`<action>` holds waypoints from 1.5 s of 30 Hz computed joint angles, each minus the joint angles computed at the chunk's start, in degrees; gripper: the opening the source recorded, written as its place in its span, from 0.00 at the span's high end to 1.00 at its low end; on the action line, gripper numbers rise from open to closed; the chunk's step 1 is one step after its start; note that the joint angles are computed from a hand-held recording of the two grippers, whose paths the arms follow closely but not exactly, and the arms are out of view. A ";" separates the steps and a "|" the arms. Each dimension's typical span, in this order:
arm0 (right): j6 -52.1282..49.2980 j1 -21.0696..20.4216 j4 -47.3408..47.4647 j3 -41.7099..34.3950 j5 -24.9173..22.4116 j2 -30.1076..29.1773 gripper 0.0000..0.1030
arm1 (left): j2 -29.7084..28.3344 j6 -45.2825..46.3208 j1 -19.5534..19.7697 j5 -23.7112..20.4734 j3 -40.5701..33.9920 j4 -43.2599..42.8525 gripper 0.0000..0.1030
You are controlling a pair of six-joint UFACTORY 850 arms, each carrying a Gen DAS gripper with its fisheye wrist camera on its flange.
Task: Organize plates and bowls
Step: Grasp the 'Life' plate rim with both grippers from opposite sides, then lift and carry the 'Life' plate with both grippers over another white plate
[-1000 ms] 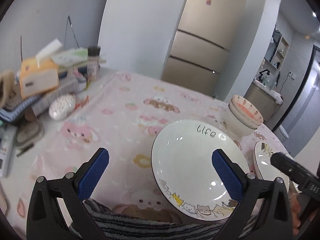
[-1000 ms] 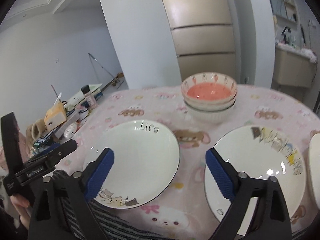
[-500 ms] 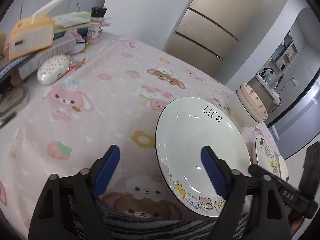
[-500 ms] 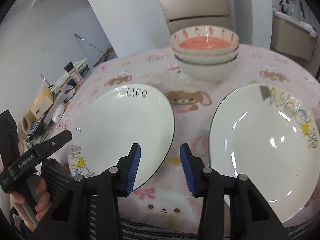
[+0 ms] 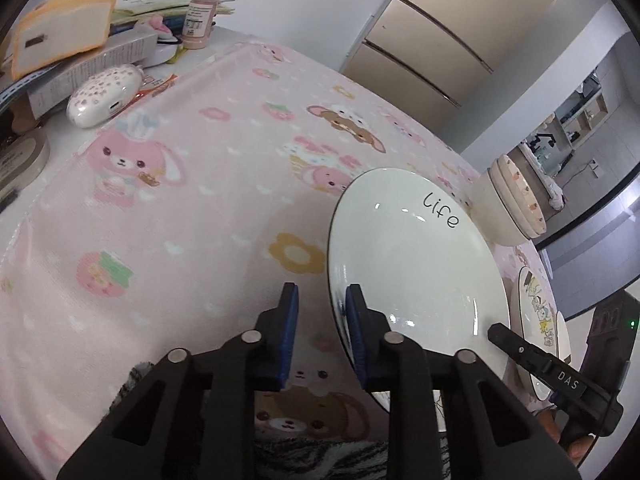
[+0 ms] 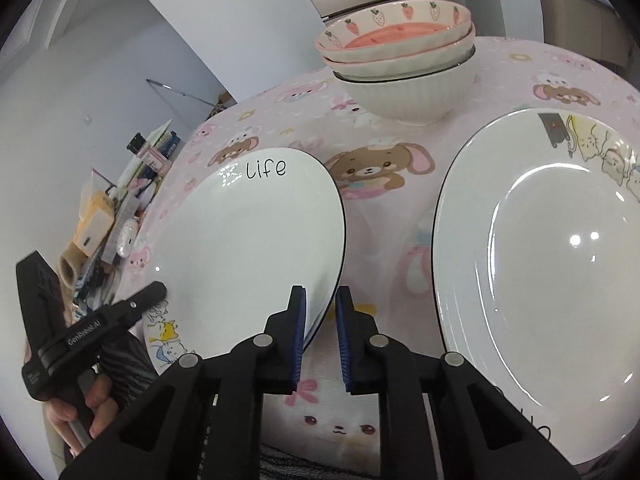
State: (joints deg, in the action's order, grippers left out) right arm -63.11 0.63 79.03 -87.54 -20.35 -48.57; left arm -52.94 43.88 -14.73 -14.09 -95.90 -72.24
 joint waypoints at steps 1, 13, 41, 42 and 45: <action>-0.13 0.07 0.05 -0.02 0.18 -0.03 0.84 | 0.01 0.66 -0.08 -0.05 0.02 -0.20 0.82; -4.00 0.10 3.87 0.46 0.18 0.04 0.84 | -0.58 -2.75 -1.01 -1.42 -1.26 7.70 0.84; -46.05 -0.38 41.12 15.11 5.01 14.72 0.83 | 9.83 32.69 -5.41 6.14 8.10 -21.87 0.81; -46.86 -0.71 42.08 15.88 4.70 15.48 0.83 | 10.10 32.56 -5.67 5.99 8.12 -21.65 0.81; -52.18 -1.87 47.18 18.61 3.96 18.06 0.83 | 10.52 32.72 -6.52 5.28 7.82 -21.58 0.81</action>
